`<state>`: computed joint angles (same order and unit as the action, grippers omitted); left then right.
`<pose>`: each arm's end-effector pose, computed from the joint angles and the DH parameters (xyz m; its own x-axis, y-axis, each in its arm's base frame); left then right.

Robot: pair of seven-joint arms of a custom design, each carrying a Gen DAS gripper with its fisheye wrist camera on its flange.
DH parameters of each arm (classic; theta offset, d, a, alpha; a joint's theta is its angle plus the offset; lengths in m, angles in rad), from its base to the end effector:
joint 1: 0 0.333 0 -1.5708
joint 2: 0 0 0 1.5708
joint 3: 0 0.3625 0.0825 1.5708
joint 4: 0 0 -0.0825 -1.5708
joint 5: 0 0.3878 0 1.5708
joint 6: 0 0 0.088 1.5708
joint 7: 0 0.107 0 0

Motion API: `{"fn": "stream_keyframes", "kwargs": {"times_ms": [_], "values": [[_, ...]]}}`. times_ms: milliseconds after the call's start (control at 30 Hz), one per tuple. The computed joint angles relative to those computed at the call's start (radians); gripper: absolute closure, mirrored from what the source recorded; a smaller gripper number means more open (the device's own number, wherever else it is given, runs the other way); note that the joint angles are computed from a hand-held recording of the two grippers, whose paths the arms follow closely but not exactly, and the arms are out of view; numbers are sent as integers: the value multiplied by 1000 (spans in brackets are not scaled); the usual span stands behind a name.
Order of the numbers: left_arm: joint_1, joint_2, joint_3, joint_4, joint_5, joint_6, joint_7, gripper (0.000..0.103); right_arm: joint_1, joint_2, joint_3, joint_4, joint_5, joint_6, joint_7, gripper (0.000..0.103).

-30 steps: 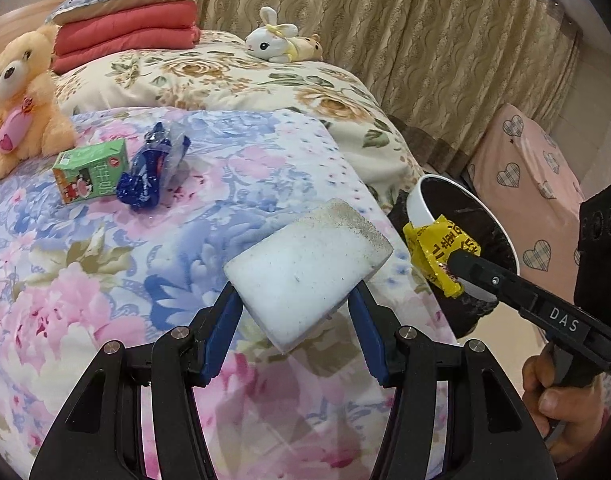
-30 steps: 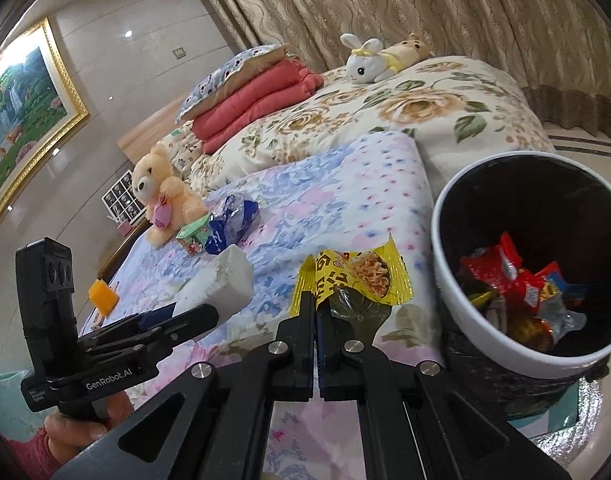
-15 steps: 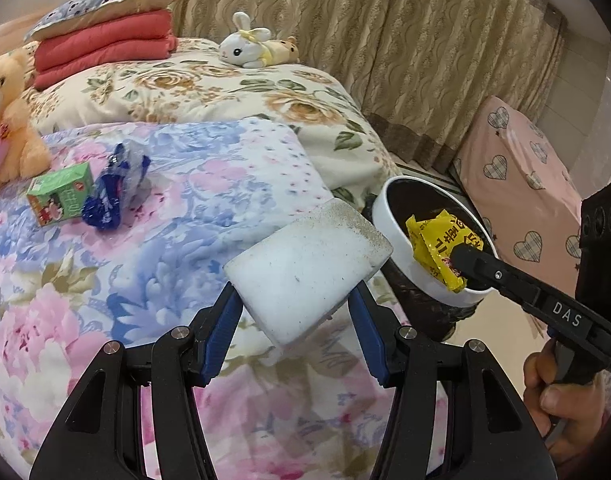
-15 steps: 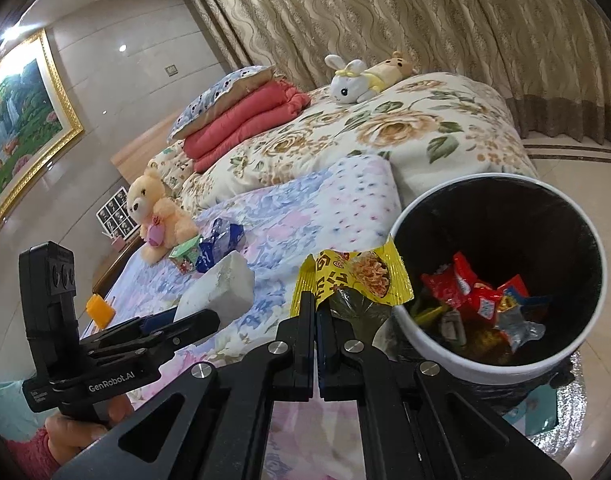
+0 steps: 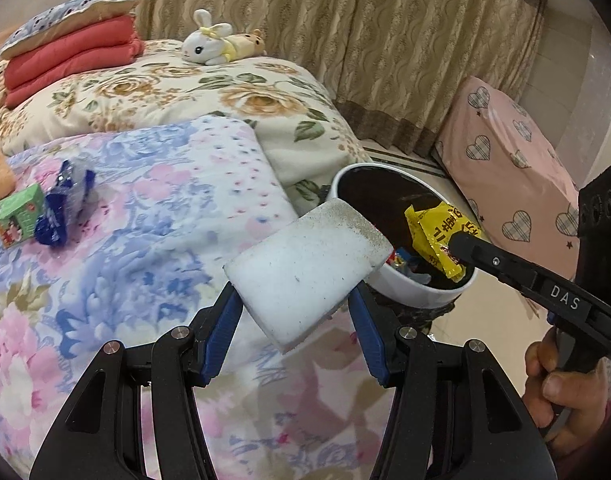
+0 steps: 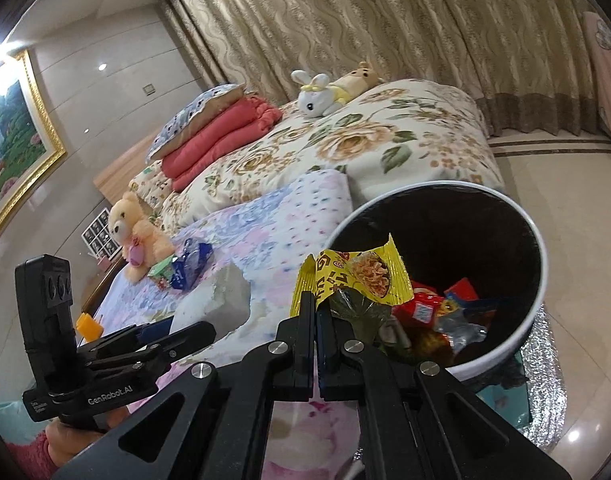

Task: Collect trash
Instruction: 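Carry the foam block with the left tool while the right tool carries the yellow bag to the bin, then open the left tool over the bin while the right tool releases the yellow bag inside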

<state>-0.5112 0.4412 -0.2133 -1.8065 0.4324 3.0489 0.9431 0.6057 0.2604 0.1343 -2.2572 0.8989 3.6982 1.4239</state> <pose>0.5306 -0.4814 0.4389 -0.5023 -0.8401 0.2050 -0.6747 0.2325 -0.7006 0.4848 0.2968 0.4049 0.0179 -0.9288 -0.3702 -0.5539 0.2990 -0.7770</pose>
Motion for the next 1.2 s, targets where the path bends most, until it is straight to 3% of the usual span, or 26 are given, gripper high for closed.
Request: {"fn": "stream_keyframes", "kwargs": {"times_ms": [367, 1200], "values": [[0, 53, -38, 87, -26, -50, 61, 48, -20, -16, -8, -35, 18, -1, 14, 103], [-52, 175, -47, 305, -70, -166, 159, 47, -83, -26, -21, -65, -64, -31, 106, 103]]}}
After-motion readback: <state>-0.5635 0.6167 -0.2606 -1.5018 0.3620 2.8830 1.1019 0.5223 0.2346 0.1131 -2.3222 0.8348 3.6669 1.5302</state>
